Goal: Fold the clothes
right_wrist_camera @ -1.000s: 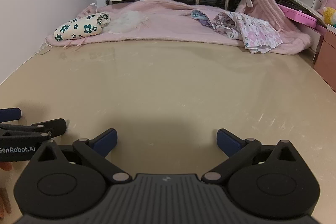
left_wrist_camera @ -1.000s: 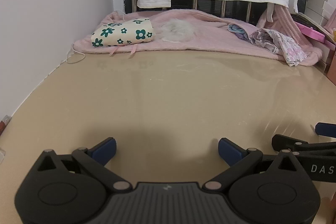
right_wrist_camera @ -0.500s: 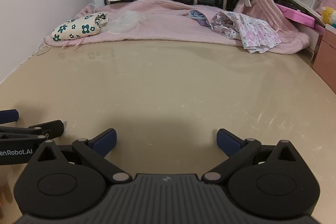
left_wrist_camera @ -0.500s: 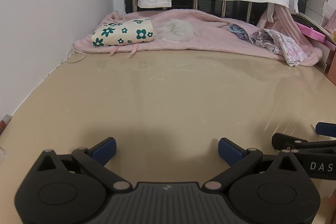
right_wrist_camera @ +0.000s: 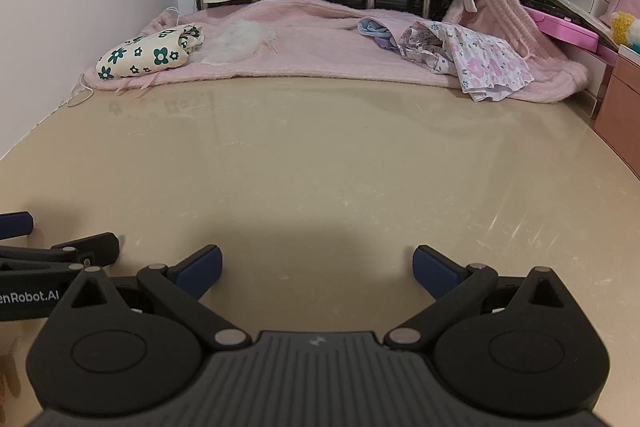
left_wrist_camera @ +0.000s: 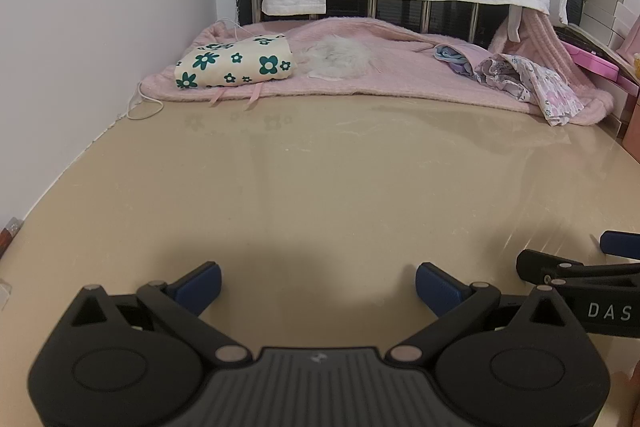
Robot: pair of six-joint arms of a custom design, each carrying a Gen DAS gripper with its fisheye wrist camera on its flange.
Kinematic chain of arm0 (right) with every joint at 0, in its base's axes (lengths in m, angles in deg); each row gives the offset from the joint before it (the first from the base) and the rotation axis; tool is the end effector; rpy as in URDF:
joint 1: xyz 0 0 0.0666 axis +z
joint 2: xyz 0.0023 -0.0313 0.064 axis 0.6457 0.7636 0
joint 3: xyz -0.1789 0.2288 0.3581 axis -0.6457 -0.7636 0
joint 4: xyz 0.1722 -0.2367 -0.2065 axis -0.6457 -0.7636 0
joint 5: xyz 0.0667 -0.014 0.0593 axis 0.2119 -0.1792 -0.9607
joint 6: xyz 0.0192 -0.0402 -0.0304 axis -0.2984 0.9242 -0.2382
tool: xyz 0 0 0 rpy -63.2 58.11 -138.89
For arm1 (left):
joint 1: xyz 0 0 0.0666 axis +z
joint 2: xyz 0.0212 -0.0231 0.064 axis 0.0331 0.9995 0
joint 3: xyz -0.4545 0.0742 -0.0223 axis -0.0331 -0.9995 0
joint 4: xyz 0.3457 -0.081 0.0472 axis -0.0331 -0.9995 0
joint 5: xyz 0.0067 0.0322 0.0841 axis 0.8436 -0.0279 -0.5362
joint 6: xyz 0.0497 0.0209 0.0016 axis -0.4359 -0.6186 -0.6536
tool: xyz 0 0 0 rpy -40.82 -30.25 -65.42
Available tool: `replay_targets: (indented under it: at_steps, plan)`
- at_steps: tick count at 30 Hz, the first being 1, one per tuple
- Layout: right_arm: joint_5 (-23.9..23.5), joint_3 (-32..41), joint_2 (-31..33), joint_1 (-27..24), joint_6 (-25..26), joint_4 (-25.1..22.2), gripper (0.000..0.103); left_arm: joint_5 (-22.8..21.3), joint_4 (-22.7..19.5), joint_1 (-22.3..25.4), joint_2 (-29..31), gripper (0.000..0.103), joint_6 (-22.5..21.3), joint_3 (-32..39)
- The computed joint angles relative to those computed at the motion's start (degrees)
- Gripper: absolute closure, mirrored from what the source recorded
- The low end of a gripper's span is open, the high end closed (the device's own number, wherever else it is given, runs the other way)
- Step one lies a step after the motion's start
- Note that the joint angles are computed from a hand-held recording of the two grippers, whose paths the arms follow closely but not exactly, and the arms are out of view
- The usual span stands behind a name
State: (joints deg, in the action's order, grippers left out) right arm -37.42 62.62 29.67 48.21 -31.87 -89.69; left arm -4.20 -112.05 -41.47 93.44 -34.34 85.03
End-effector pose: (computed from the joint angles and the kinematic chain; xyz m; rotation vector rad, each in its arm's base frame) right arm 0.3818 0.0573 0.4925 -0.3292 2.2550 0.1522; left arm 0.3247 -0.2735 0.4946 -0.3984 2.2462 0.1995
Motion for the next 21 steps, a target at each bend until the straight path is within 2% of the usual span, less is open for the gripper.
replay_targets:
  at_steps: [21]
  plan:
    - [-0.37, 0.04, -0.01, -0.19, -0.02, -0.07, 0.001, 0.14, 0.15, -0.01, -0.03, 0.0, -0.26, 0.0]
